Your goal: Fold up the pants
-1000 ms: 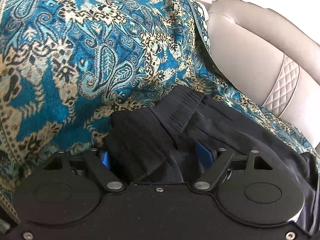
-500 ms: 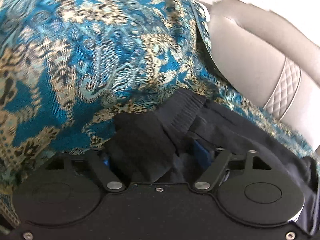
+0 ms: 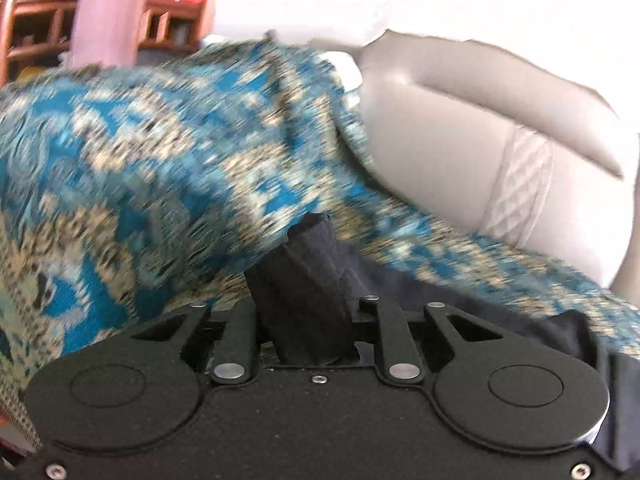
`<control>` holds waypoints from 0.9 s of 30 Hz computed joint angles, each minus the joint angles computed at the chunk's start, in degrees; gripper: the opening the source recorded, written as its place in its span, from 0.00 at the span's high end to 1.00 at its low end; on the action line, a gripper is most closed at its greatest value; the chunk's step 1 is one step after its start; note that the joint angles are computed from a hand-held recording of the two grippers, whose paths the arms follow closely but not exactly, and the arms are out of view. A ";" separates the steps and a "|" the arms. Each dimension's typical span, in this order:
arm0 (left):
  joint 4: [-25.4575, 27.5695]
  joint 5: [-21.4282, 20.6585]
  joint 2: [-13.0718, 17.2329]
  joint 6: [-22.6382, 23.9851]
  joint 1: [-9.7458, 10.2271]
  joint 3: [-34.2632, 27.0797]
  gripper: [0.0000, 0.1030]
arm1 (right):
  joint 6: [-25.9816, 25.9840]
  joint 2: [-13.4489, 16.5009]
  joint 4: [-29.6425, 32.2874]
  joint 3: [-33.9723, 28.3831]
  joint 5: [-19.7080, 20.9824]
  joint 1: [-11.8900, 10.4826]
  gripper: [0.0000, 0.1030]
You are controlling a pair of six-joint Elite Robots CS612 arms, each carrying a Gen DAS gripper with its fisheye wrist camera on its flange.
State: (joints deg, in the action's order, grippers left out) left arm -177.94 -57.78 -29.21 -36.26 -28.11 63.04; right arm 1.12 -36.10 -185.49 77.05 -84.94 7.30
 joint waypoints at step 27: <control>5.90 -47.43 2.37 21.52 -7.33 -8.09 0.51 | 34.26 -6.34 -12.66 16.34 11.77 -11.39 0.15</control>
